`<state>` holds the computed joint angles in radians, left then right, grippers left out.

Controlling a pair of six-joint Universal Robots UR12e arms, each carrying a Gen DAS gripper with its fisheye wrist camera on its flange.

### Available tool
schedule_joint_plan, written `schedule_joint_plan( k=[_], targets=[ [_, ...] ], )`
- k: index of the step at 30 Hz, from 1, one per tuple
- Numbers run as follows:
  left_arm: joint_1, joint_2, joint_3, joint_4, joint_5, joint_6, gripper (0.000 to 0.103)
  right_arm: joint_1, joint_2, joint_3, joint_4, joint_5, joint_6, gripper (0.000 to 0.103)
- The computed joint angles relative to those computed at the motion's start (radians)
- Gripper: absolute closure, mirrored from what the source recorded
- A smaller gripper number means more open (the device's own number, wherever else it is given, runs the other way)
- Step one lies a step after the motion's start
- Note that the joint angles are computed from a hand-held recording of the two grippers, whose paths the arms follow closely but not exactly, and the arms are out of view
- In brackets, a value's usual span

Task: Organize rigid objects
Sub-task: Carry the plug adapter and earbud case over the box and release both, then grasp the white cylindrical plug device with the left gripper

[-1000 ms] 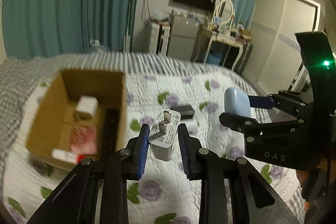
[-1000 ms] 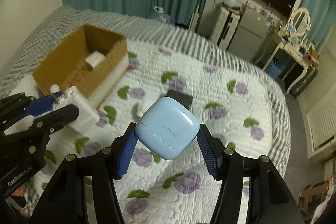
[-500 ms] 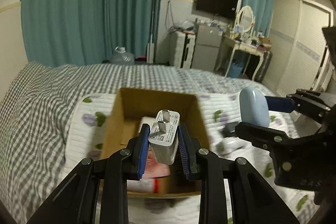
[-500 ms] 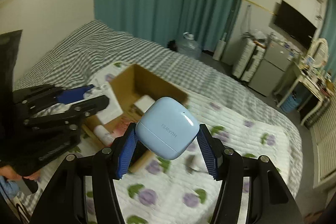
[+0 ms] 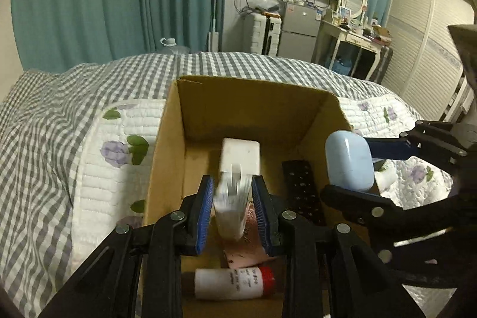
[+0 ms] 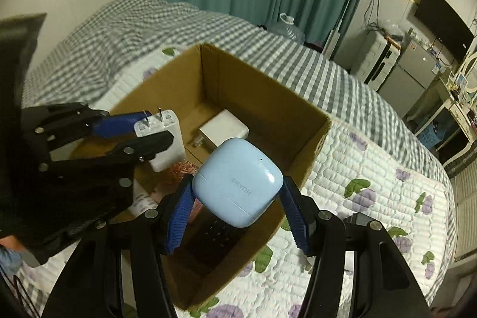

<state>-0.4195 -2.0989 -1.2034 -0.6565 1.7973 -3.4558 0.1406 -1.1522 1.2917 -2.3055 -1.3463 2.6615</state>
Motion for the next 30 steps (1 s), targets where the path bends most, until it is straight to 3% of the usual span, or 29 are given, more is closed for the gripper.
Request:
schedule_joint_plan(
  k=[1, 2, 9, 15, 17, 22, 26, 30],
  targets=[
    [0.0, 0.0, 0.003, -0.006, 0.003, 0.0, 0.056, 0.0, 0.007, -0.005, -0.001, -0.002, 0.0, 0.045],
    [0.0, 0.001, 0.004, -0.013, 0.009, -0.01, 0.051, 0.001, 0.01, -0.008, -0.004, -0.006, 0.002, 0.045],
    [0.007, 0.033, -0.032, 0.018, 0.007, -0.074, 0.046, 0.007, 0.027, -0.025, -0.02, -0.034, 0.003, 0.045],
    [0.001, 0.048, -0.047, 0.037, 0.05, -0.082, 0.043, 0.004, 0.042, -0.04, -0.016, 0.018, 0.038, 0.045],
    [0.001, 0.051, -0.044, 0.029, 0.05, -0.09, 0.043, 0.001, 0.041, -0.031, -0.052, 0.025, 0.057, 0.033],
    [-0.018, 0.049, -0.032, 0.035, 0.092, -0.061, 0.04, -0.034, 0.014, -0.004, -0.122, 0.087, 0.15, 0.03],
    [-0.042, 0.037, 0.002, 0.005, 0.113, -0.051, 0.039, -0.064, -0.025, 0.036, -0.185, 0.067, 0.155, 0.024],
    [-0.077, 0.008, 0.064, -0.018, 0.118, -0.051, 0.037, -0.108, -0.069, 0.081, -0.222, 0.057, 0.153, 0.023]
  ],
)
